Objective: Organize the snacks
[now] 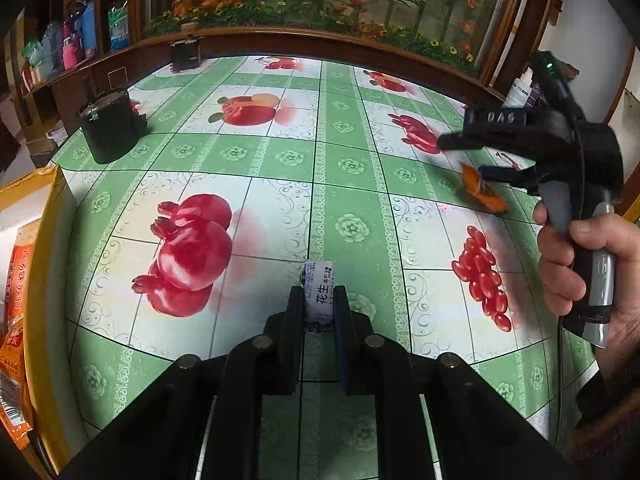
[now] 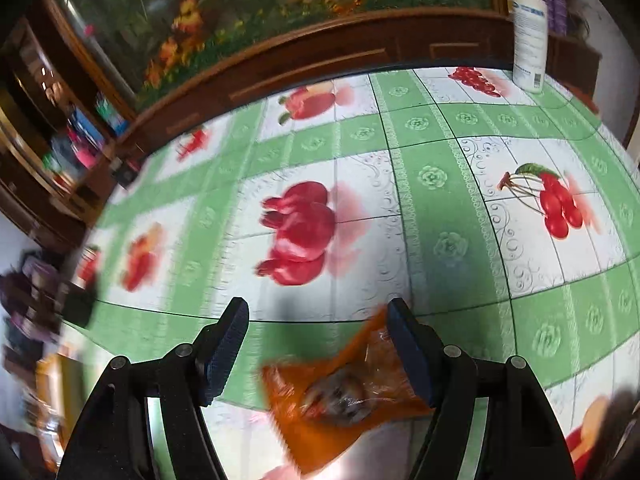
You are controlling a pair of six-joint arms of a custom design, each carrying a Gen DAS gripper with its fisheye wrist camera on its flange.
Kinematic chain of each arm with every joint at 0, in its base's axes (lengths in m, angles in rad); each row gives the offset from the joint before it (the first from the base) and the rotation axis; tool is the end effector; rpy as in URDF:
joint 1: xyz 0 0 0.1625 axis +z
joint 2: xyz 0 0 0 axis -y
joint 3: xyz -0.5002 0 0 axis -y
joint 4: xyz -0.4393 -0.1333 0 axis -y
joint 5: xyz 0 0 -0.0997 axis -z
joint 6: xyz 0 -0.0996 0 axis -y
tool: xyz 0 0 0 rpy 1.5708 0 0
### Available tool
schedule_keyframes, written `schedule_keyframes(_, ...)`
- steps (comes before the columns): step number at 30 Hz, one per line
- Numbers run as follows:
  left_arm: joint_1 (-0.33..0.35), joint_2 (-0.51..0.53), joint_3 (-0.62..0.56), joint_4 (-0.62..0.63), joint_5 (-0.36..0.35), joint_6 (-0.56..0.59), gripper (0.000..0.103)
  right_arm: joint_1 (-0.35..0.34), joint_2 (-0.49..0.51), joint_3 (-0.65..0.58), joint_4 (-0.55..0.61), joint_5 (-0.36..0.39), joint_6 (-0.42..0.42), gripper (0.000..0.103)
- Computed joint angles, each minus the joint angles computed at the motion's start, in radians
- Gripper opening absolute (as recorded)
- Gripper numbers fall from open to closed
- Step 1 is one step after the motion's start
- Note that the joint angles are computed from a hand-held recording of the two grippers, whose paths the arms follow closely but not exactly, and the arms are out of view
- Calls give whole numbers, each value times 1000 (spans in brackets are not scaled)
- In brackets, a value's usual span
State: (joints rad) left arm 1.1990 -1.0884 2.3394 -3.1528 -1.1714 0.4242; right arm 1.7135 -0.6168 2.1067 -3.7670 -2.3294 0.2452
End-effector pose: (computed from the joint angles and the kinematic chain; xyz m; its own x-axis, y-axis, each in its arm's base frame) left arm -0.0193 -0.5230 0.1342 -0.6827 0.5604 -0.4689 0.6853 0.7137 -0.1448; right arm 0.1447 -0.5513 0.0237 -0.7848 0.5114 0.3501 0.0848 0.6483 -0.7567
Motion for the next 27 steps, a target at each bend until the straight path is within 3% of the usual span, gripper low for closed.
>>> schedule_keyframes(8,6,-6,-12,33,-13,-22,13,34,12,122,-88,86,30,76)
schedule_keyframes(10,7,-6,-12,30,-13,-19,13,49,22,153,-109,156,27,76)
schedule_keyframes(13,6,-5,-9,23,-12,-17,13,75,34,175,-150,197,27,76)
schedule_keyframes(14,6,-5,-9,21,-12,-17,13,92,38,168,-153,160,17,76)
schedule_keyframes(16,4,-3,-7,16,-9,-13,13,132,51,123,-123,-3,-30,77)
schedule_keyframes(17,6,-4,-8,17,-12,-13,13,140,55,106,-111,-45,-44,78)
schedule_keyframes(23,6,-1,-9,5,-10,-9,13,108,66,27,-14,-48,-138,79)
schedule_keyframes(27,5,4,-9,-8,-7,1,13,116,105,-20,77,-147,-167,79)
